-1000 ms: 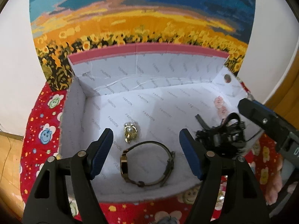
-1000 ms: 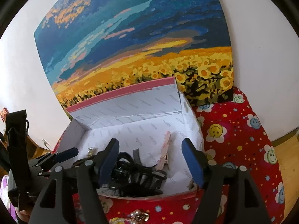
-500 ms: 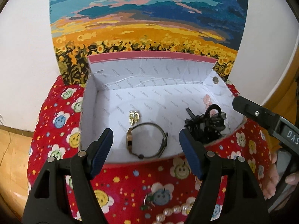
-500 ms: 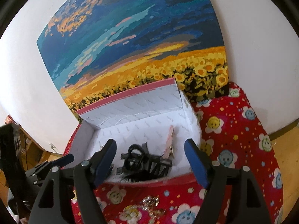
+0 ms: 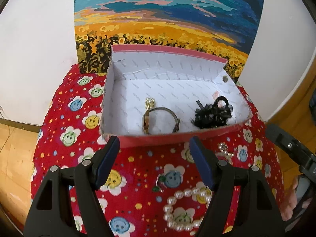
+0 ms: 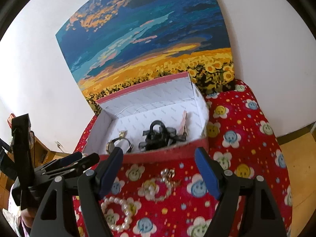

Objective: Organize jewelry
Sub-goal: 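Withdraw both tools from the box toward the pearl bracelet on the cloth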

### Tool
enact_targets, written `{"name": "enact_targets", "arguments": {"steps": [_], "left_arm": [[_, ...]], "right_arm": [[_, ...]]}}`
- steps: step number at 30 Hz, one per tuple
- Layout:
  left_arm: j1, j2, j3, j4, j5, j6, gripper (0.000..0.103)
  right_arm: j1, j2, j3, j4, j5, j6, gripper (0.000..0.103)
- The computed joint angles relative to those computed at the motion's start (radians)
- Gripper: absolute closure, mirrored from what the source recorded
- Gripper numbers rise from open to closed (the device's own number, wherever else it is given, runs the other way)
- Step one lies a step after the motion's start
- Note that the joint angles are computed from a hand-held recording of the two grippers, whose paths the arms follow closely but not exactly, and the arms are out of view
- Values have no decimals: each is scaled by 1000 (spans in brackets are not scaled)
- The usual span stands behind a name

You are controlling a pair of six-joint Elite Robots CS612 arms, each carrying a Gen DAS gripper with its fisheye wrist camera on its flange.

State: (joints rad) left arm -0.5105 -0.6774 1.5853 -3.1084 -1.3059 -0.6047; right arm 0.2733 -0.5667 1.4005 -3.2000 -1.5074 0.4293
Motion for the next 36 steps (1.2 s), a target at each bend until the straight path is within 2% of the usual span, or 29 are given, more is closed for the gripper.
{"name": "enact_targets", "arguments": {"steps": [8, 13, 21, 29, 36], "left_arm": [[-14, -27, 52, -27, -9, 6, 32], [-19, -44, 89, -56, -48, -9, 32], [-30, -66, 149, -79, -38, -26, 32], [-40, -68, 171, -68, -39, -30, 32], [-59, -55, 171, -57, -67, 6, 32]], "right_arm": [[10, -36, 78, -58, -20, 11, 26], [11, -48, 110, -56, -8, 27, 26], [17, -75, 166, -88, -5, 49, 26], [23, -98, 216, -100, -21, 34, 26], [20, -102, 239, -88, 5, 44, 26]]}}
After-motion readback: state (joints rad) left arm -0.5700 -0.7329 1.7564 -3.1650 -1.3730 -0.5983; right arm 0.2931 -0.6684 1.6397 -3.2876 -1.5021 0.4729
